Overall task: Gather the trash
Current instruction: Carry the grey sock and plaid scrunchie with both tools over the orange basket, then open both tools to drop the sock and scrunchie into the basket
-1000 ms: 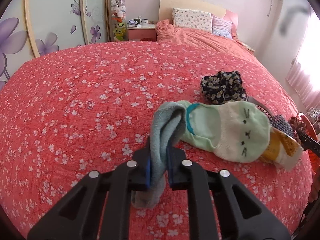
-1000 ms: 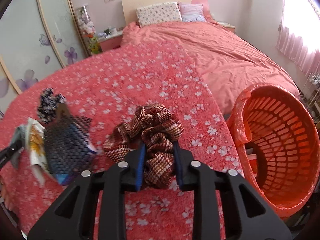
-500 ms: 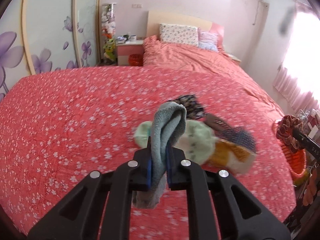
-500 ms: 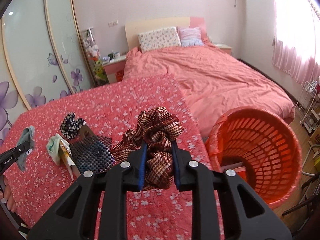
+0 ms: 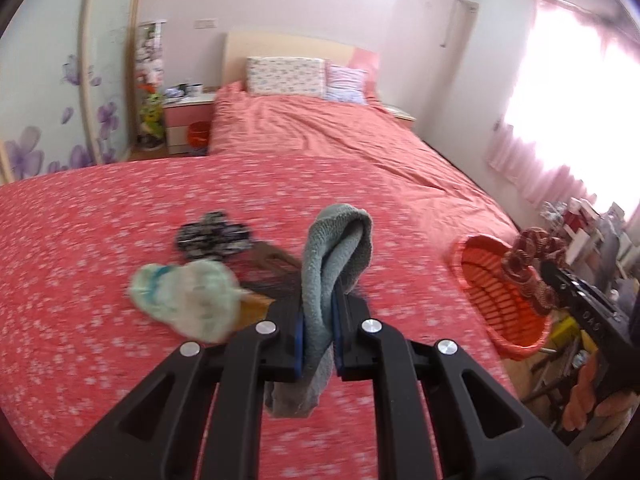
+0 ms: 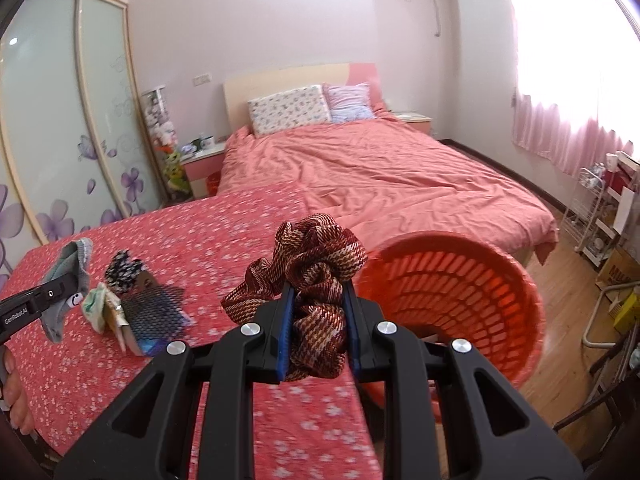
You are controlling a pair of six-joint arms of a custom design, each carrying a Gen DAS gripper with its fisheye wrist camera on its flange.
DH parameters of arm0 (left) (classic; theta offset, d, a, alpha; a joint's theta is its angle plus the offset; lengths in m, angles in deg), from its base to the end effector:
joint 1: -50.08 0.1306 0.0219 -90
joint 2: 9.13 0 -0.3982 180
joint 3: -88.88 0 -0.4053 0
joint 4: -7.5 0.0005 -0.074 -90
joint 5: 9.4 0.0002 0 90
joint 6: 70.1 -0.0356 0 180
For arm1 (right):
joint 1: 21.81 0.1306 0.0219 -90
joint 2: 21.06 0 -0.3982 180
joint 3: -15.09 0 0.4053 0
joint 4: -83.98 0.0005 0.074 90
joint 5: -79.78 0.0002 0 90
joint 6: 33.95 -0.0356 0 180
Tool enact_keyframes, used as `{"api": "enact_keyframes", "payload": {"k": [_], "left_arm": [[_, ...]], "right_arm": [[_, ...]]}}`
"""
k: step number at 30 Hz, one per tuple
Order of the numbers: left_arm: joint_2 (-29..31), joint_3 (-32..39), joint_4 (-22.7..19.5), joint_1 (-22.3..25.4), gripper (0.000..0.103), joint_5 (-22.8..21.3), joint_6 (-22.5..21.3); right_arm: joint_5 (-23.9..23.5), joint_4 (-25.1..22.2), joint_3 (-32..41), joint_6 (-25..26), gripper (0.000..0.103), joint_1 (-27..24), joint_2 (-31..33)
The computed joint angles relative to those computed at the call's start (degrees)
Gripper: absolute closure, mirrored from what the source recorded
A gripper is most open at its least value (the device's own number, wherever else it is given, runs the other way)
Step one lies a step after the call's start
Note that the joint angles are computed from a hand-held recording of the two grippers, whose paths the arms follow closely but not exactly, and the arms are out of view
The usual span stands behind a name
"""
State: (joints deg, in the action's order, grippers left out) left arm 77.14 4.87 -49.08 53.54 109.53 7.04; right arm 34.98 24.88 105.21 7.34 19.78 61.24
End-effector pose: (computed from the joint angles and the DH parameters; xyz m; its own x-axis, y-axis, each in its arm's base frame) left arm 0.4675 0.0105 0.5195 -0.6484 0.1560 -0.7452 0.4325 0.8810 -0.1919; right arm 0.3401 0.2674 0.5029 -0.4871 0.2756 -0.8287 0.3489 0.9313 0.1047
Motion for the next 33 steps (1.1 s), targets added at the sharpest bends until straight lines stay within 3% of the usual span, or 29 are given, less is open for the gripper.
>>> {"api": "enact_keyframes", "payload": {"k": [9, 17, 24, 26, 28, 33], "left_arm": [[-1.04, -1.22, 1.04, -11.86, 0.091, 1.88, 2.95], [1.52, -0.57, 2.2, -22.19, 0.091, -1.43, 2.83], [6.29, 2.07, 1.57, -28.17, 0.09, -3.89, 3.15], [7.64, 2.87, 1.66, -29.34, 0.084, -5.54, 3.29], [8.69, 3.37, 1.92, -30.16, 0.062, -7.37, 3.85], [9.62, 3.41, 2.08, -29.52, 0.058, -9.92, 4.61]], "right_arm": [[1.82, -0.74, -5.87, -3.24, 0.081, -3.46, -6.05], [-0.05, 2.18, -10.86, -3.61, 0.081, -8.34, -10.02], [-2.5, 5.54, -14.08, -3.56, 0.08, -12.05, -12.39], [-3.16, 6.54, -14.81, -3.59, 0.075, -12.84, -12.82], [-3.88, 7.18, -15.44, -4.04, 0.065, -13.76, -13.08], [-4.19, 6.46, -16.18, -4.91, 0.052, -13.61, -13.28]]}}
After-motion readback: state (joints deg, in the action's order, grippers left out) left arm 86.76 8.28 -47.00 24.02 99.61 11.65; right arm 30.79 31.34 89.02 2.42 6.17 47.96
